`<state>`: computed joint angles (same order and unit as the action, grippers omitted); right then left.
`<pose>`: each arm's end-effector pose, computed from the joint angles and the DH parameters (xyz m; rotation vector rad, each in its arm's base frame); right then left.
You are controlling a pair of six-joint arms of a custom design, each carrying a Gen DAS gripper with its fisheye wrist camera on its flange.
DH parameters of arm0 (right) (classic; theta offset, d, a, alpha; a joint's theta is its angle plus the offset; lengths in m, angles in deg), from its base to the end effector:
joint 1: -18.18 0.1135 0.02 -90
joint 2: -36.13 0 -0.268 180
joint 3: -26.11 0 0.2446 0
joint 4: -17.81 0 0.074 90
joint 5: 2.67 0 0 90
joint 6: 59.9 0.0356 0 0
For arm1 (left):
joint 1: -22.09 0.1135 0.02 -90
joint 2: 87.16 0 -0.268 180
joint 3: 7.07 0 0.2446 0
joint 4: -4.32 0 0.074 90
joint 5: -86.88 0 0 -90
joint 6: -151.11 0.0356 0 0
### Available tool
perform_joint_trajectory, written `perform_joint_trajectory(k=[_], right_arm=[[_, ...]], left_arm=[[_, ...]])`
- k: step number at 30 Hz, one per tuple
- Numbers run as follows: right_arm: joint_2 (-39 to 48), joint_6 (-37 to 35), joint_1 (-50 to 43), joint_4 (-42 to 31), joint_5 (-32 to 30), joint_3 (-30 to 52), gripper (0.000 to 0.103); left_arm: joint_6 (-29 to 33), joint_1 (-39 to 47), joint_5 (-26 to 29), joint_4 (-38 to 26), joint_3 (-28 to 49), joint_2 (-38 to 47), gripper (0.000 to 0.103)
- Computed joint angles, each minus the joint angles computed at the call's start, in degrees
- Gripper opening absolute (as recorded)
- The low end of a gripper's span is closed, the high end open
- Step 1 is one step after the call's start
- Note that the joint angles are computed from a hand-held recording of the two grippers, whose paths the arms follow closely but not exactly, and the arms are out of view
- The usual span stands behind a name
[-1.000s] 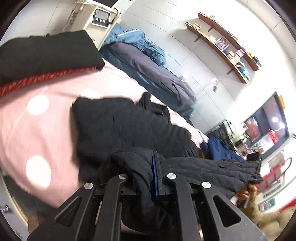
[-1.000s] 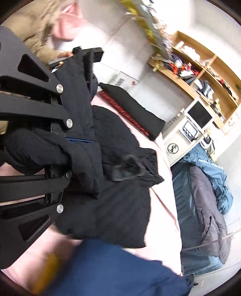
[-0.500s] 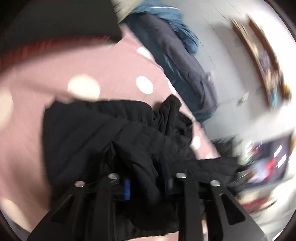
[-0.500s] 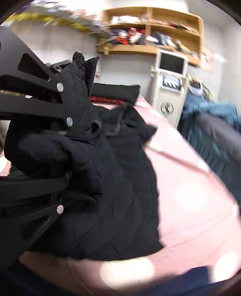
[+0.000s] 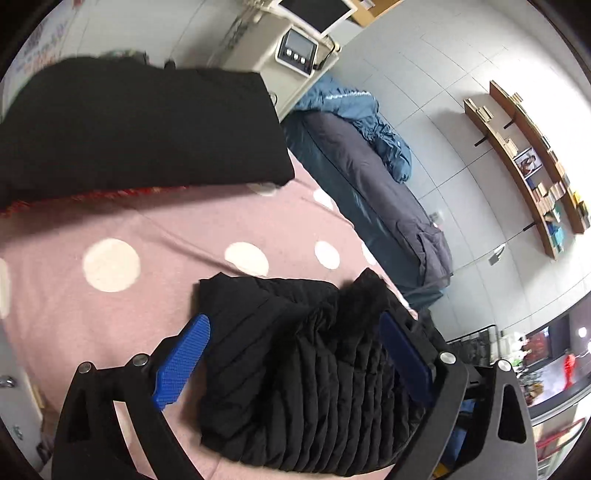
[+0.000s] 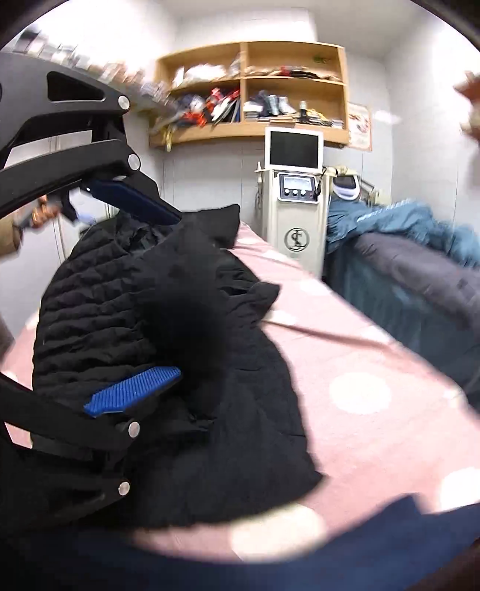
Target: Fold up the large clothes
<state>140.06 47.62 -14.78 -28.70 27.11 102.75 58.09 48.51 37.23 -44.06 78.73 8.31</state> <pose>0.2916 -0.1522 0.1734 0.8478 2.2650 1.3390 0.3149 0.1307 0.2534 -0.3613 2.3571 -0.7156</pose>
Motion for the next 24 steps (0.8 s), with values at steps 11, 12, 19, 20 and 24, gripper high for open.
perform_joint_trajectory(k=[11,12,19,20,24], right_arm=[[-39.12,-15.8,29.61,4.59,45.99,-21.7,0.078],[-39.72,-15.3,32.34,5.78,48.1,-23.87,0.078],[-35.16,-9.94,48.0,13.2,62.19,-29.82,0.078],[-34.3,-9.78,48.6,13.92,64.99,-29.75,0.078],[-33.51,-10.36,41.56,17.21,65.0,-29.18,0.078]], left_arm=[[7.4,-26.53,-27.9,13.6,-28.98,-22.64,0.091],[5.87,-29.89,-29.96,15.17,-30.72,-22.9,0.091],[1.33,-45.07,-42.48,24.19,-33.86,-16.15,0.091],[0.93,-45.76,-43.62,24.8,-33.57,-15.19,0.091],[0.06,-45.3,-44.41,25.64,-32.32,-14.11,0.091]])
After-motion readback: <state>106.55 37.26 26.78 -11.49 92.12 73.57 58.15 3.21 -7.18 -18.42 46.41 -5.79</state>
